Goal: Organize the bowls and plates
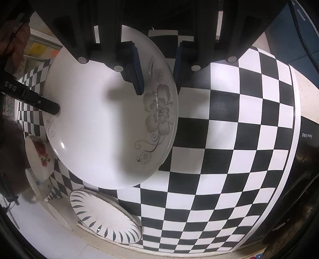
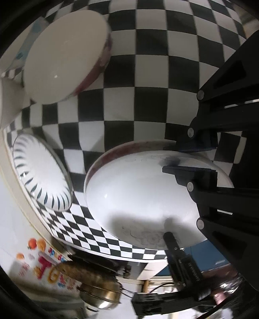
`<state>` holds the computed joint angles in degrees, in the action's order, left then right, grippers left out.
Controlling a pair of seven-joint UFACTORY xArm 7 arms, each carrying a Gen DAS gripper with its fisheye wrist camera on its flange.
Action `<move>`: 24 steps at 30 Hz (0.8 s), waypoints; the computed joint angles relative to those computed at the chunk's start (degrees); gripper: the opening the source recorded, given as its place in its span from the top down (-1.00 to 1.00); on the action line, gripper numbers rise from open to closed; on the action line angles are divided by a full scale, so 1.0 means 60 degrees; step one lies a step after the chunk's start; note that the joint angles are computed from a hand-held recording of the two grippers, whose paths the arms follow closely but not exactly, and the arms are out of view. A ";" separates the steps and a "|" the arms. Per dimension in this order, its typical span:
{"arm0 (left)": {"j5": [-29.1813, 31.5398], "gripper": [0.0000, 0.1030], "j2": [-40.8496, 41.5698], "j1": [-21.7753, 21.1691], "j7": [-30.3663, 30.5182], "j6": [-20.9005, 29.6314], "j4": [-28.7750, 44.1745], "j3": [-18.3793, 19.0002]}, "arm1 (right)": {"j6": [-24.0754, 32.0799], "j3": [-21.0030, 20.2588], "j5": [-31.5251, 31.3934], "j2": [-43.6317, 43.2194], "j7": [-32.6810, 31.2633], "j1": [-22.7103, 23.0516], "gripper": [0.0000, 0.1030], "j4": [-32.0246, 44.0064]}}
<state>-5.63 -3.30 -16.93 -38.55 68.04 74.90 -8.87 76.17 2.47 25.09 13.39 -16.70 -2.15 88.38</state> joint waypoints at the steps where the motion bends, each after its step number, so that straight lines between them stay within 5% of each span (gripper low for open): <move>1: -0.0064 0.49 0.0078 0.0007 0.0004 0.0081 0.0092 0.0014 | 0.0125 -0.0007 -0.0047 0.0103 0.0210 0.0024 0.74 0.0141; 15: -0.0370 0.49 0.0328 0.0094 0.0046 0.0793 0.0542 0.0070 | 0.1879 0.0045 0.0378 0.1009 0.1489 -0.0366 0.73 0.1401; 24: -0.0240 0.49 0.0744 -0.0088 0.0127 0.1004 0.0941 -0.0006 | 0.2130 0.0077 0.0054 0.1114 0.1822 -0.0306 0.69 0.1801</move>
